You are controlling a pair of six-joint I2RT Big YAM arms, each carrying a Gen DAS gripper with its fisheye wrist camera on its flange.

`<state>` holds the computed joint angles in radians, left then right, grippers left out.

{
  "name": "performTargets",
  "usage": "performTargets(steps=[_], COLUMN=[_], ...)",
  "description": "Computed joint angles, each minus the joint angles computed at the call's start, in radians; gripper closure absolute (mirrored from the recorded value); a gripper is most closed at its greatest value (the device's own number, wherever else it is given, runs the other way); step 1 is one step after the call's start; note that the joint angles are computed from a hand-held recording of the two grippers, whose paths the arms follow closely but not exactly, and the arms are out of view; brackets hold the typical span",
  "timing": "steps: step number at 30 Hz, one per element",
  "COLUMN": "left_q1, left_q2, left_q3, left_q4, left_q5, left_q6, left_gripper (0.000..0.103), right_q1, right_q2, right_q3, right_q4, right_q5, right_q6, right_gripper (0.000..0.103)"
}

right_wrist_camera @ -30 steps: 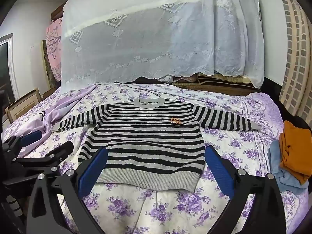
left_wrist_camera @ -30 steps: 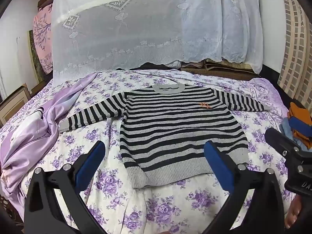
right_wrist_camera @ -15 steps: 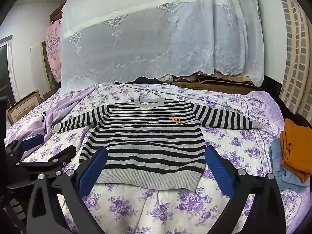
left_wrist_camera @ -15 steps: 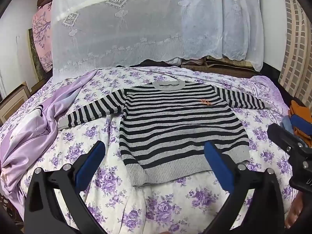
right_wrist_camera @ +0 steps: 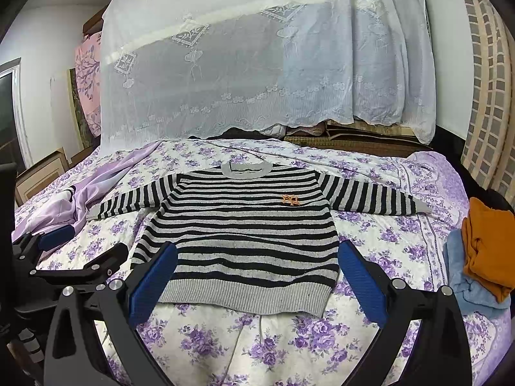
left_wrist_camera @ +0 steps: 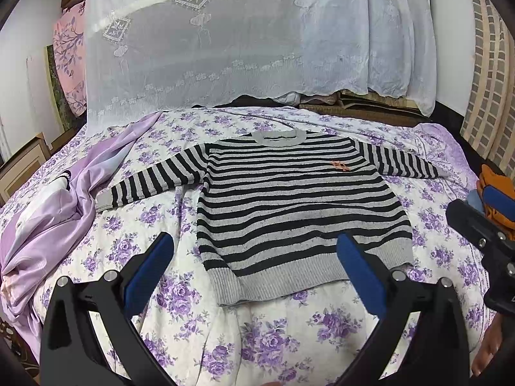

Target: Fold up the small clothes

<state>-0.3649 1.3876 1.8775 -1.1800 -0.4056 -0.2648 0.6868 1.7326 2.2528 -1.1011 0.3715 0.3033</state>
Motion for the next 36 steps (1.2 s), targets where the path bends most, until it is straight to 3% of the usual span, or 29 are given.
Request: performTargets(steps=[36], left_q1=[0.001], left_q2=[0.003], left_q3=[-0.012], left_q4=[-0.014], left_q5=[0.004], left_q6=[-0.009], left_gripper=[0.004], right_q1=[-0.001], right_q2=[-0.001], right_q3=[0.000], right_q4=[0.000], right_q5=[-0.002], right_q6=[0.000], right_gripper=[0.003])
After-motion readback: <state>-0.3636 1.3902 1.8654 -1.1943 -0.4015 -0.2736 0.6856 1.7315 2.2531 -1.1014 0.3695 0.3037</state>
